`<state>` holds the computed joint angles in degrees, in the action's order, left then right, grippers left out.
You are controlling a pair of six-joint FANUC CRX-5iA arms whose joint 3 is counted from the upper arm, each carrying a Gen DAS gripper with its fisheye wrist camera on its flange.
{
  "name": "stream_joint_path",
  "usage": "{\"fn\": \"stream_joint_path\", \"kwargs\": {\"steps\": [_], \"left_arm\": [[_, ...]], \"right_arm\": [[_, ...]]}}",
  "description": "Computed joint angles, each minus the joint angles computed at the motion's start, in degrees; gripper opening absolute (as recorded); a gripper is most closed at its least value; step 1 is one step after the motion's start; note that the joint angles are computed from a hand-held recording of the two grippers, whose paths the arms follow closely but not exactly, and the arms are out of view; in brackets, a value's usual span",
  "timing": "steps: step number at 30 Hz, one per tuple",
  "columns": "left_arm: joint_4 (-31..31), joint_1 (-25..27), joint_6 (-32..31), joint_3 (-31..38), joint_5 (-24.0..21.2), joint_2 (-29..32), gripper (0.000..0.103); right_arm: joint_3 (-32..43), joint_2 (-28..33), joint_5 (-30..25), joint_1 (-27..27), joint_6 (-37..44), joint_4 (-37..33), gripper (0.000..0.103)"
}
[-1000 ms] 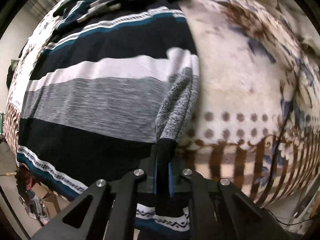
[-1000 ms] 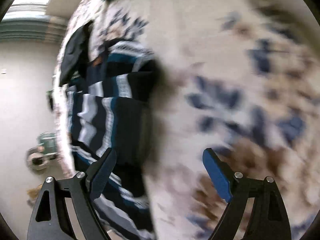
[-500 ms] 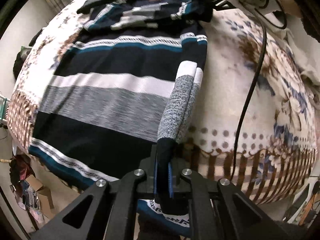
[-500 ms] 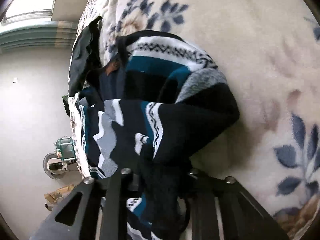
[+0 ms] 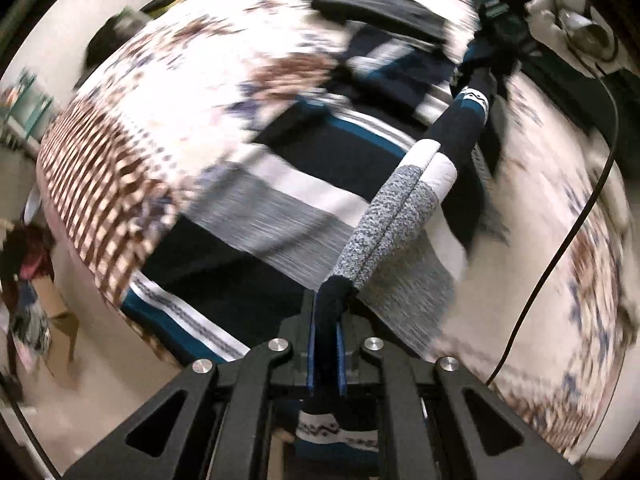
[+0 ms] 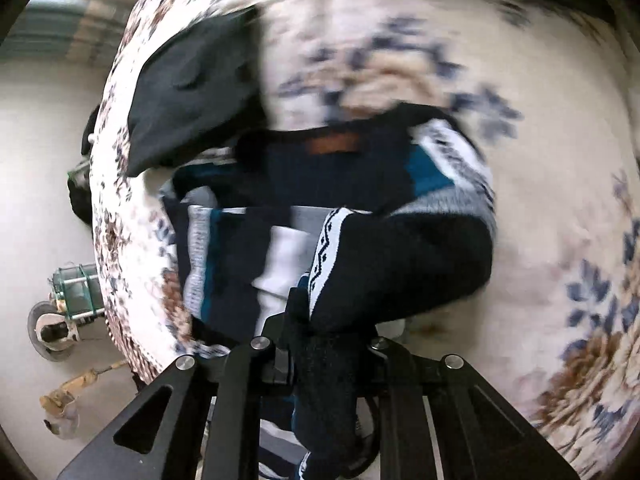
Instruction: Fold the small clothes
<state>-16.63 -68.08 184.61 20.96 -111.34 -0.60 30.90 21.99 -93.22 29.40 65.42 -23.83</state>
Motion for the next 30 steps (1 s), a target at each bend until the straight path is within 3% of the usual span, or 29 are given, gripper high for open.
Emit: {"fn": "stream_joint_path", "kwargs": {"steps": [5, 11, 12, 13, 15, 17, 20, 23, 25, 28, 30], "left_arm": [[3.19, 7.05, -0.41, -17.89, 5.47, -12.34, 0.006], [11.46, 16.87, -4.37, -35.12, 18.07, -27.28, 0.011], [11.99, 17.22, -3.42, -36.56, 19.95, -29.59, 0.012], [12.92, 17.61, -2.58, -38.00, 21.52, -32.01, 0.022], [13.60, 17.55, -0.68, -38.98, 21.34, -34.49, 0.040], [13.29, 16.30, 4.11, -40.10, 21.74, -38.84, 0.042], [12.07, 14.43, 8.86, -38.88, 18.78, -41.29, 0.043], [12.41, 15.89, 7.88, -37.51, 15.08, -43.31, 0.044], [13.41, 18.62, 3.80, -36.83, 13.87, -43.11, 0.045], [16.72, 26.49, -8.78, -37.57, 14.53, -42.69, 0.047], [19.38, 30.19, -17.37, -38.41, 17.58, -41.17, 0.047]], "right_arm": [[14.90, 13.15, -3.04, 10.96, -6.41, 6.59, 0.017], [32.18, 27.94, -9.95, 18.46, -15.11, 12.30, 0.019], [35.56, 30.03, -12.16, 18.77, -16.01, 12.05, 0.031], [38.28, 31.44, -13.65, 18.75, -16.91, 11.12, 0.052], [38.28, 30.19, -11.16, 17.45, -18.12, 5.20, 0.082], [39.11, 29.30, -10.86, 16.77, -17.61, 2.11, 0.085], [29.73, 21.72, -3.63, 14.51, -13.62, -4.73, 0.085], [18.82, 13.09, 1.17, 14.87, -8.45, -3.33, 0.085], [10.54, 6.79, 3.49, 16.77, -5.96, 0.35, 0.085], [-3.51, -3.20, 5.79, 19.07, -4.54, 4.29, 0.085], [-13.00, -9.71, 7.32, 20.54, -6.33, 5.49, 0.085]]}}
